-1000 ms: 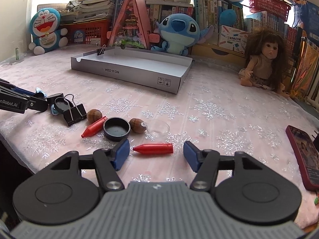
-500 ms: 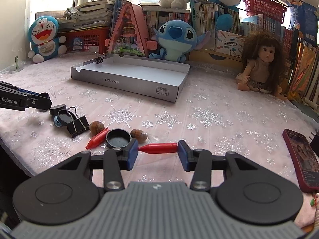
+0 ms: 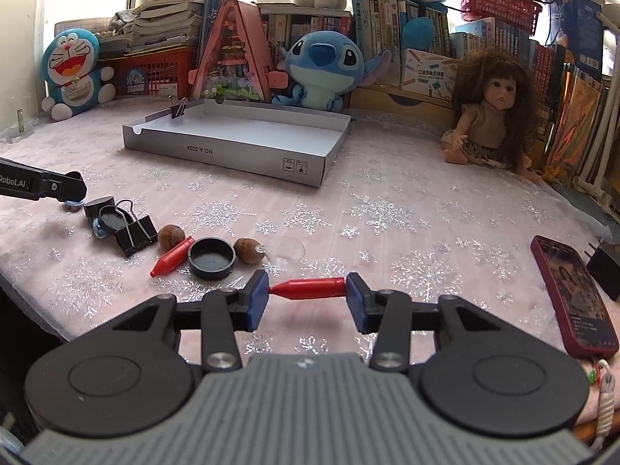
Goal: Organize rigid objects
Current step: 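Carry the black lid in the left gripper over the white tray while the right carries the red crayon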
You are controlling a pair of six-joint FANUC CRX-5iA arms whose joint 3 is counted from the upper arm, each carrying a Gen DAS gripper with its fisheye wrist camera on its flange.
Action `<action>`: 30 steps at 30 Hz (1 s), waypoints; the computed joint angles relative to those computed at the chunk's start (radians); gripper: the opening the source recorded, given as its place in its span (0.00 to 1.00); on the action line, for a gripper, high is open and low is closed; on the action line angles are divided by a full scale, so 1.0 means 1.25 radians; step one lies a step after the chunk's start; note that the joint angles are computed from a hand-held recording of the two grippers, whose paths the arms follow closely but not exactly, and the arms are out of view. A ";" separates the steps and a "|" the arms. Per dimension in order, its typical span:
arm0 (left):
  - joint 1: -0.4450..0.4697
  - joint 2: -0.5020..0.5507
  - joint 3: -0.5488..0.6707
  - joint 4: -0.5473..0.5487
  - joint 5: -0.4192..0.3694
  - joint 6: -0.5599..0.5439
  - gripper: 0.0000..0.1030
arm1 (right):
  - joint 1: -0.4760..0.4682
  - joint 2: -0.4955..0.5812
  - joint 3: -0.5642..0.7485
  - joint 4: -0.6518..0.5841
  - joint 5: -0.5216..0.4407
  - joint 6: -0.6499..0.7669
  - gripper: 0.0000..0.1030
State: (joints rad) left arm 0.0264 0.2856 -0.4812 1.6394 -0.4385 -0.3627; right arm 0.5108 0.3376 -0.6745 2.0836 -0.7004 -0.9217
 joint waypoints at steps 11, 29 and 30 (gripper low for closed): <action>-0.020 0.023 0.053 0.008 0.027 0.027 0.29 | -0.023 -0.007 0.032 0.001 0.000 -0.001 0.47; -0.014 0.165 0.329 -0.297 -0.039 0.397 0.29 | -0.140 0.035 0.209 -0.010 0.183 -0.023 0.47; -0.015 0.176 0.349 -0.316 -0.040 0.423 0.29 | -0.145 0.041 0.221 -0.009 0.190 -0.018 0.47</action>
State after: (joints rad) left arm 0.0078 0.5059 -0.0447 1.2440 -0.4883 0.1657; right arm 0.3300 0.3889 -0.3978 2.0721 -0.4633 -0.9441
